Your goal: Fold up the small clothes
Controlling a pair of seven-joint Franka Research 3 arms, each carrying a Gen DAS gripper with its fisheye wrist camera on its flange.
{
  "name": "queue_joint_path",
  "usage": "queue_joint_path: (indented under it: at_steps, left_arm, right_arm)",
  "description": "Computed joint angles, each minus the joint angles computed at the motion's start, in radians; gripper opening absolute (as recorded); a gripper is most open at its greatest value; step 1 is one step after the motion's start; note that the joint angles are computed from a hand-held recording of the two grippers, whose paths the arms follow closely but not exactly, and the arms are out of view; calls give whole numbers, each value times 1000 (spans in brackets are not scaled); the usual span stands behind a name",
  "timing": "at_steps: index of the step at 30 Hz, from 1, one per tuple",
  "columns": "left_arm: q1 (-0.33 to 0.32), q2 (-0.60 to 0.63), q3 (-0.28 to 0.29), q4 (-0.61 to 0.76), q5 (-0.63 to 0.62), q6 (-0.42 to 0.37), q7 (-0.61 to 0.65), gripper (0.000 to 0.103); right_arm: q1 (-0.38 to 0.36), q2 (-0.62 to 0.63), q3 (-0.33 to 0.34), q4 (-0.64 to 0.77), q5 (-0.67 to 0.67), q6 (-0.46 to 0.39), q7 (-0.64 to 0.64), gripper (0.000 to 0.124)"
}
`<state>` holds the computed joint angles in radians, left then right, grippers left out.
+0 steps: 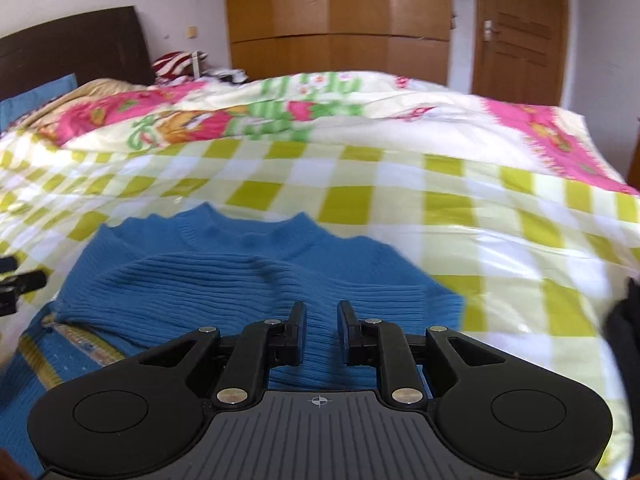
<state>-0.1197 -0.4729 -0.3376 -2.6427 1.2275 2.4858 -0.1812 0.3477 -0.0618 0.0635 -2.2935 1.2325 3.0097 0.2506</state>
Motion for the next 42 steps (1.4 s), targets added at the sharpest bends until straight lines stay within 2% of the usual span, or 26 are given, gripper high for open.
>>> queue_joint_path:
  at_steps: [1, 2, 3, 6, 9, 11, 14, 17, 21, 24, 26, 30, 33, 35, 38, 40, 41, 42]
  left_arm:
    - [-2, 23, 12, 12, -22, 3, 39, 80]
    - [-13, 48, 35, 23, -81, 9, 111, 80]
    - [-18, 57, 52, 20, -121, 24, 153, 80]
    - [-19, 13, 51, -28, -168, 48, 184, 80]
    - [-52, -83, 56, -90, -262, 59, 262, 80]
    - [-89, -156, 63, -132, -351, 57, 333, 80]
    - [-184, -271, 91, -200, -520, 40, 446, 80]
    - [-274, -355, 98, -243, -680, -7, 513, 80]
    - [-354, -448, 50, -260, -826, -115, 554, 80]
    - [-396, -484, 28, -260, -890, -184, 582, 80]
    - [-415, -493, 31, -268, -933, -202, 585, 80]
    - [-452, -515, 39, -279, -994, -171, 603, 80]
    - [-452, -485, 25, -265, -1008, -188, 615, 80]
    - [-453, -474, 44, -279, -1040, -159, 605, 80]
    - [-460, -468, 54, -294, -1071, -99, 599, 75]
    - [-458, -445, 41, -275, -1061, -102, 617, 54]
    - [-457, -437, 44, -272, -1062, -98, 625, 49]
    - [-459, -434, 54, -278, -1069, -81, 632, 38]
  right_arm:
    - [-17, 17, 8, -9, -166, 9, 172, 20]
    - [-35, 29, 9, -13, -262, -3, 282, 20]
    - [-39, 18, -1, -24, -287, -21, 326, 20]
    - [-31, -65, -24, -79, -209, -43, 243, 20]
    - [-46, -196, -53, -181, -297, -125, 287, 21]
    - [-76, -286, -64, -251, -396, -193, 359, 21]
    - [-125, -415, -89, -343, -514, -317, 466, 23]
    - [-179, -518, -102, -417, -616, -406, 558, 29]
    - [-218, -632, -130, -479, -692, -520, 634, 29]
    - [-193, -717, -165, -527, -689, -545, 594, 30]
    - [-185, -740, -160, -546, -687, -543, 582, 33]
    - [-183, -762, -150, -563, -702, -539, 578, 33]
    - [-209, -770, -145, -567, -731, -549, 599, 34]
    - [-218, -767, -144, -568, -741, -563, 617, 34]
    - [-236, -769, -154, -579, -751, -572, 630, 34]
    - [-241, -750, -171, -571, -740, -589, 648, 34]
    - [-238, -739, -182, -565, -730, -598, 647, 35]
    - [-236, -730, -189, -562, -720, -602, 643, 39]
